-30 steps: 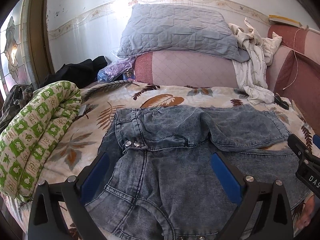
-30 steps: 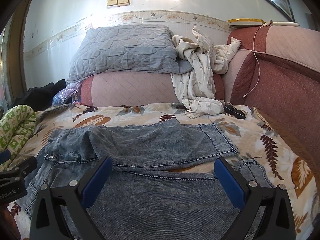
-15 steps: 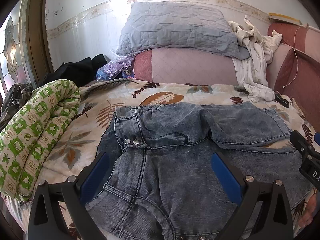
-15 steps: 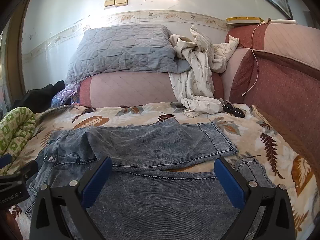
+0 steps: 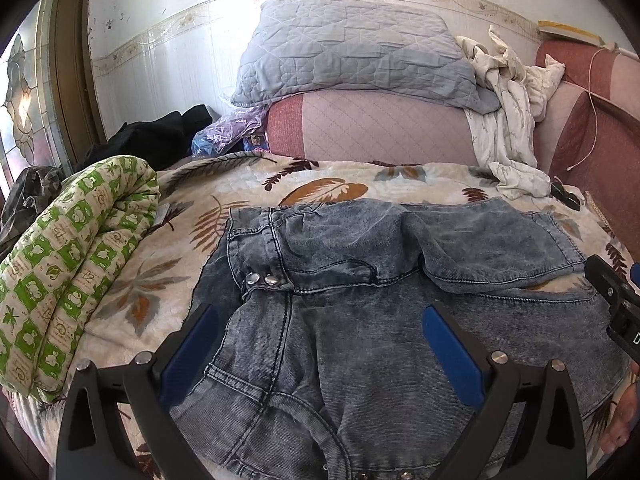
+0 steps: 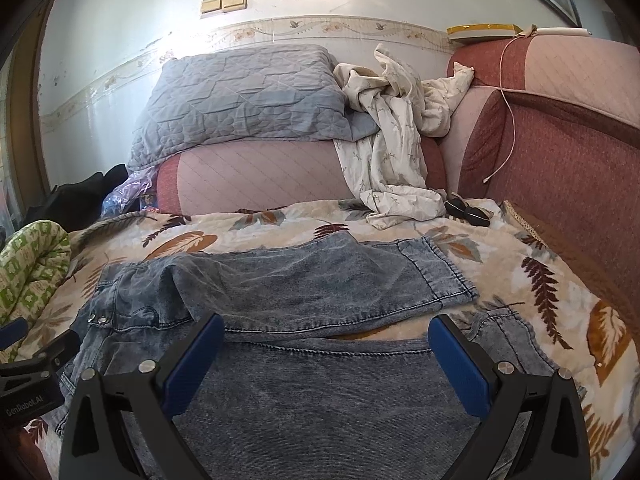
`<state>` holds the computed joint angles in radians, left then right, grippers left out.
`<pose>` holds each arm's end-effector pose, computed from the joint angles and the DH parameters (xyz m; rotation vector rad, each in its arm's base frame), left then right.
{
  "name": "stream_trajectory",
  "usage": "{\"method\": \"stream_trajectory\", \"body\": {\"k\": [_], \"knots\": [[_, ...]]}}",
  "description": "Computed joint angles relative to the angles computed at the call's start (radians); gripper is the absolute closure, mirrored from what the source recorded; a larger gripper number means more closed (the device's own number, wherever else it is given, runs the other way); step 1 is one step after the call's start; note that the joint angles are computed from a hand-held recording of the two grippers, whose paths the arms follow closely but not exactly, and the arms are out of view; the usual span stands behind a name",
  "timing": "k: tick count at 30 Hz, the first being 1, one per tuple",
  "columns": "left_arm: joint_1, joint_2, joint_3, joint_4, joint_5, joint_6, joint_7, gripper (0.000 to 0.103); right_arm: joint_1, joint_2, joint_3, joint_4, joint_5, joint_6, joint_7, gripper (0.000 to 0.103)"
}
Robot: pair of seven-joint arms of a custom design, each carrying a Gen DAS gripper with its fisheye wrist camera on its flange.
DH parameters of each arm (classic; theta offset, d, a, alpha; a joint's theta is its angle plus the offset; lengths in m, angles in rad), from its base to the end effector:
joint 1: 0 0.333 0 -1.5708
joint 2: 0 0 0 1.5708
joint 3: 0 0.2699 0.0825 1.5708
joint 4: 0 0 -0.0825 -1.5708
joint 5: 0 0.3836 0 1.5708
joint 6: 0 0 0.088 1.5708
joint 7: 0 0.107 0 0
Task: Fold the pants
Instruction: 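Move both grippers over the light blue jeans toward the waistband, then grasp the jeans edge with the left gripper while the right gripper grasps beside it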
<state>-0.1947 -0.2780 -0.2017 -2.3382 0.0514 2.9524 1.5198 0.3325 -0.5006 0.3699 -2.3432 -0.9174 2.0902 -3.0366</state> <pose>0.4782 -0.2099 0.5057 -1.3389 2.0416 -0.9196 0.3654 0.2738 0.5133 -1.1155 2.0879 -1.1307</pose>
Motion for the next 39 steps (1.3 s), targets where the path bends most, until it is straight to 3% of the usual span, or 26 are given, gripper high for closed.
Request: {"method": "stream_trajectory", "body": {"k": [18,28,33,36,39], "knots": [[0.028,0.043,-0.023,0.034,0.072,-0.027,-0.046,0.002,-0.021,-0.02,-0.027,-0.046,0.029,0.067,0.011,0.0],[0.014,0.14,-0.001,0.14,0.047,-0.119,-0.022,0.002,-0.057,-0.107,-0.056,-0.125,0.084,0.085,0.005,0.0],[0.024,0.216,0.027,0.252,-0.033,-0.186,0.037,0.002,-0.102,-0.233,-0.111,-0.232,0.142,0.15,-0.046,0.0],[0.046,0.298,0.038,0.382,-0.063,-0.256,0.057,0.002,-0.151,-0.268,-0.185,-0.261,0.162,0.211,-0.176,0.0],[0.063,0.431,0.055,0.574,0.015,-0.326,0.037,0.002,-0.199,-0.23,-0.278,-0.24,0.19,0.259,-0.369,0.0]]}}
